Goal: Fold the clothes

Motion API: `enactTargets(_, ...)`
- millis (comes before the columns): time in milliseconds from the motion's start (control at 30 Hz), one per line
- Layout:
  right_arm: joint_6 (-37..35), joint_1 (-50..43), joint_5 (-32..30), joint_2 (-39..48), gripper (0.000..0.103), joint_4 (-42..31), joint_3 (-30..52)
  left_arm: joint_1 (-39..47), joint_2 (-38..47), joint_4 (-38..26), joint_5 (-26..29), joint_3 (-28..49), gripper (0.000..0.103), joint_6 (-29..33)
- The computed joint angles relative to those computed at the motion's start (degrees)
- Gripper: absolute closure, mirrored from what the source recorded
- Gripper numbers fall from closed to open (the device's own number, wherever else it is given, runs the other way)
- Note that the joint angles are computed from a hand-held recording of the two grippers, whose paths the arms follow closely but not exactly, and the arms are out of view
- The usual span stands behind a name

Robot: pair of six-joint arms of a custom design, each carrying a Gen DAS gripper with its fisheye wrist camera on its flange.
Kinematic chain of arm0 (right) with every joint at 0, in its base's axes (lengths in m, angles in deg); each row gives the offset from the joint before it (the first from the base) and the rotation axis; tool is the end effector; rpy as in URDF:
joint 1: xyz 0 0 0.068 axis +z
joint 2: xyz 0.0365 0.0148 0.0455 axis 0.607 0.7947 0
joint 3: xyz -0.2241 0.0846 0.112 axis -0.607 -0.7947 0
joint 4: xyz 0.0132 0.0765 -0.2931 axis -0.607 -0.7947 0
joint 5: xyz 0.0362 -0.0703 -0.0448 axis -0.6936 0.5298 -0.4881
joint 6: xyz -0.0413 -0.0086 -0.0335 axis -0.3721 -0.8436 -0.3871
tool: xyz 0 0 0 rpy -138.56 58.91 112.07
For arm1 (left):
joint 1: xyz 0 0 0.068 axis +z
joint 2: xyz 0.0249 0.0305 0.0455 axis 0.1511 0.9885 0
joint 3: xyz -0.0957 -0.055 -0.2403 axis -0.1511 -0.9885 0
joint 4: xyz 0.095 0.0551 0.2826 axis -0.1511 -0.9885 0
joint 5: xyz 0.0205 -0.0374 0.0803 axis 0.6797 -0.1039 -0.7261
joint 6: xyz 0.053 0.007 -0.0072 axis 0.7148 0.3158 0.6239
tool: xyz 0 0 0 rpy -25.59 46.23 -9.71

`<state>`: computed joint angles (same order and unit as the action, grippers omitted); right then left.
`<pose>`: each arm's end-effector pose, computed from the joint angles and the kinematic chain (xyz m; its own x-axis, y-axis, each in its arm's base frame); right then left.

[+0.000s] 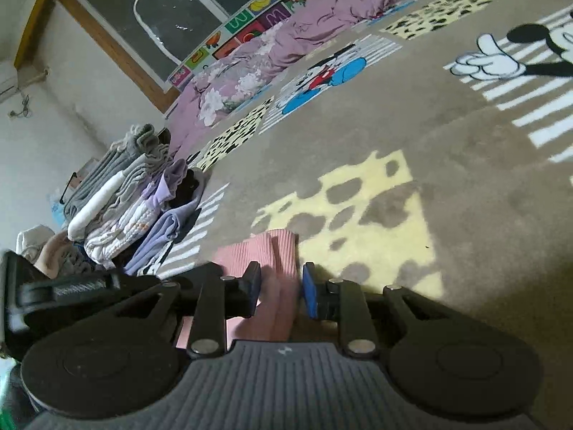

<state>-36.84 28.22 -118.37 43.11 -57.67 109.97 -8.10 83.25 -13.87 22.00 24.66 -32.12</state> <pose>0.2448 -0.0100 0.1298 -0.7697 0.1183 -0.6274 -0.4161 0.6524 0.6335 0.1468 -0.0425 0.1920 -0.5241 -0.4085 -0.7473 -0.0450 0.8895 -0.4547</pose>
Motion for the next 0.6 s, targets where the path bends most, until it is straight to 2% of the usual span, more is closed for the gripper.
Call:
enactTargets(33,-0.44,0.24,0.13,-0.31,0.074,0.07,-0.18,-4.26,4.03,0.80,-5.14,1.25,0.102,2.70)
enactTargets(133,-0.84,0.90,1.23,-0.54,0.075,0.78,-0.59,-6.60,12.12,2.82,-9.98,2.81,0.102,5.33)
enactTargets(233,-0.64,1.07,1.75,-0.91,0.076,1.40,-1.01,-2.97,11.05,1.82,-6.93,2.43,0.095,5.07)
enactTargets(433,-0.09,0.95,1.96,-1.76,0.076,2.32,-1.82,-3.05,0.25,-5.69,-8.86,3.05,0.095,4.63)
enactTargets(533,0.62,0.31,0.95,-1.30,0.076,3.01,-1.98,-4.79,1.27,-4.59,-6.26,3.47,0.095,6.90)
enactTargets(600,1.18,-0.25,0.01,-0.59,0.076,3.37,-1.85,-5.30,5.45,-2.84,-4.06,3.41,0.095,8.05)
